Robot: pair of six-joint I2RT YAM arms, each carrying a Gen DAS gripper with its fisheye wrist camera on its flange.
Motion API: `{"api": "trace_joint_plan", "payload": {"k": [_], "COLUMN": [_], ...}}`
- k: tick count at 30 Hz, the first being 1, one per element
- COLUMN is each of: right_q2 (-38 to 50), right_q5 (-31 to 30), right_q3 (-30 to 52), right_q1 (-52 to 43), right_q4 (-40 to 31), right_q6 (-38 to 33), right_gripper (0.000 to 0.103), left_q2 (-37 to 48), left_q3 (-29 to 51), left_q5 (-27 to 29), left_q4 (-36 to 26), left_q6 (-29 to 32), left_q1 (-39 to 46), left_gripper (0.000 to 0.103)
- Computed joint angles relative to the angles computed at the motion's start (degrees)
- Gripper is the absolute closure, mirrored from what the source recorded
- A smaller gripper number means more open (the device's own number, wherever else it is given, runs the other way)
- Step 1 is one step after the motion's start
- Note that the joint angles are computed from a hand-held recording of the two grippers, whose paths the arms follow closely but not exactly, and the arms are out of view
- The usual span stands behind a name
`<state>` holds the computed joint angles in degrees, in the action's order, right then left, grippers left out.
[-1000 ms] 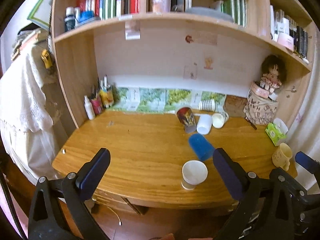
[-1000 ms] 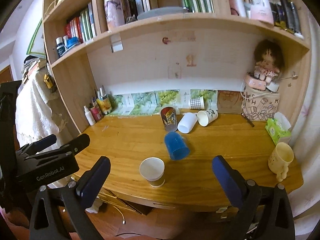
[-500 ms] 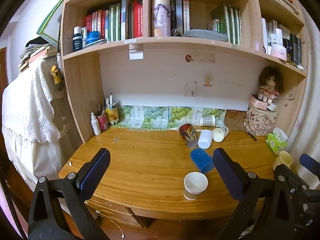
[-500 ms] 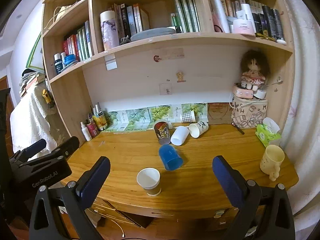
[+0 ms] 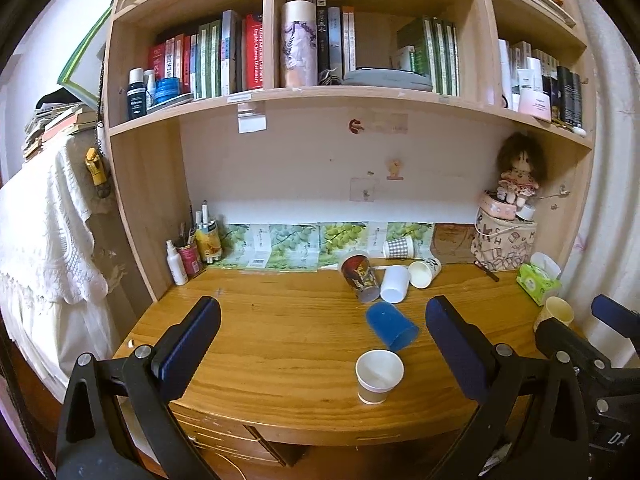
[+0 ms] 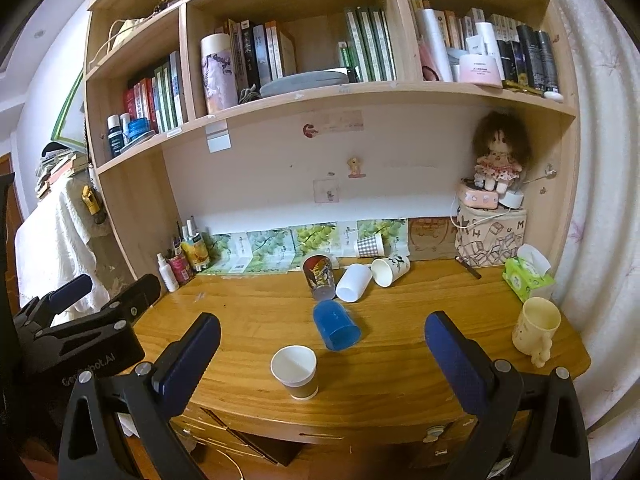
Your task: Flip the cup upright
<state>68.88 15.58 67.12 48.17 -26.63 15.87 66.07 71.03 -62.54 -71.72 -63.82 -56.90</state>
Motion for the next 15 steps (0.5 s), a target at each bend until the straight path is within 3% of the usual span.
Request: {"api": "trace_joint_plan", "payload": {"k": [15], "right_q2": [0.87], "right_q5": [3.18], "right_q3": [1.94], "right_q1": [2.84], "right_q4": [-4.42], "right_q6": [0.68], "right_gripper": [0.001], "left_q2": [-0.97], "left_q3": [-0.28], "left_q5": [1.33], "left_q4": [-3.63], "left_q6": [-4.98], "left_q1": [-1.74], "left_gripper": [0.001]}}
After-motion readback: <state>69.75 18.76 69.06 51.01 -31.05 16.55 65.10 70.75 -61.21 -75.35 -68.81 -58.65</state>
